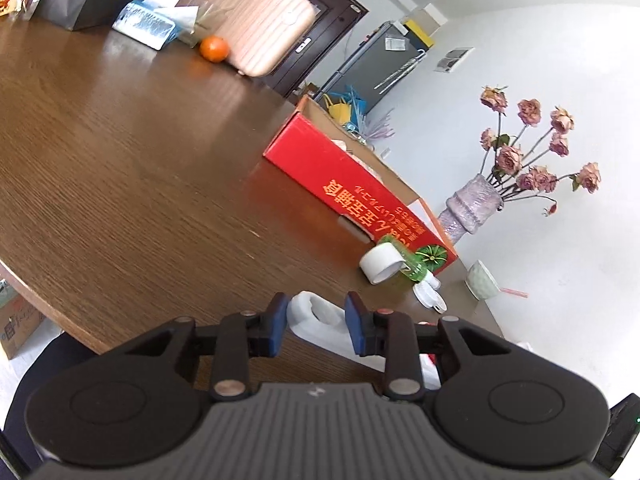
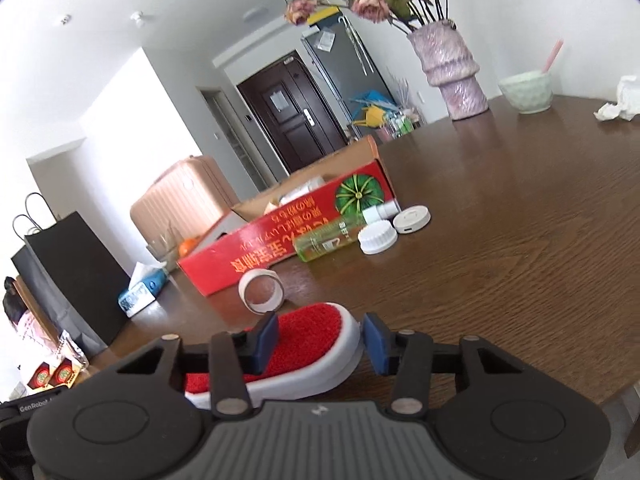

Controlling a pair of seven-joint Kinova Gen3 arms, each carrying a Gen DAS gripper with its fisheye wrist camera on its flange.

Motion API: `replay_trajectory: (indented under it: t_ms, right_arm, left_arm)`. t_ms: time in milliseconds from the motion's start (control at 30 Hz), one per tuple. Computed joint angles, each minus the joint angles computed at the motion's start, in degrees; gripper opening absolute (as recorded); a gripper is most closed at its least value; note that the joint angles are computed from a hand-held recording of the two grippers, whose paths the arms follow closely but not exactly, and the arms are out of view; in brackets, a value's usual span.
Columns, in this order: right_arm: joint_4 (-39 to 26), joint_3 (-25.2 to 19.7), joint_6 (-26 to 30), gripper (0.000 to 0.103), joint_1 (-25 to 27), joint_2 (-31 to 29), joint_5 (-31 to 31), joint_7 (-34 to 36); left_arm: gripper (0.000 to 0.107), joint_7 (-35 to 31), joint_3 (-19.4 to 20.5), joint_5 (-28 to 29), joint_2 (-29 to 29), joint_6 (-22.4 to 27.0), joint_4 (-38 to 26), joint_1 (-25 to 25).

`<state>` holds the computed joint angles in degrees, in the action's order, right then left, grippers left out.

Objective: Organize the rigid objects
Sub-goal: 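Lift the lint brush with both grippers and carry it toward the box, then lower the lint brush into the red box and open both grippers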

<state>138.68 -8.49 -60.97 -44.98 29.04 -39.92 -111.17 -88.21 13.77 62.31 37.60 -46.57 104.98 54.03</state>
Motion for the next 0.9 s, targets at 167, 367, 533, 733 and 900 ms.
replay_trajectory:
  t_ms: [167,367,533,733,900]
  right_arm:
    - [2.82,-1.17,-4.42,0.045,-3.07,0.12,-4.34,-2.38]
    - [3.82,-0.90,-6.74,0.045,-3.42,0.37,-5.09,-5.05]
    - [1.38,0.65,-4.08,0.045,-0.71,-1.83,-3.49,-1.74]
    - [-7.76,4.78,7.12,0.045,6.97,-5.48,4.92,2.32]
    - [-20.62,3.14,18.77,0.045,16.99,-3.38,10.02,4.89]
  left_arm:
    - [0.031,-3.37,-0.04,1.79,-0.35,-0.96,-0.64,1.39]
    - [0.031,-7.81,0.72,2.46,0.20,-0.71,-3.86,0.44]
    - [0.031,-11.59,0.00,0.67,0.31,2.55,-8.21,-2.18]
    - [0.031,-23.03,-2.19,1.31,2.00,10.00,-19.64,-6.87]
    - [0.032,-34.68,-3.34,6.42,6.36,21.65,-32.17,-12.67]
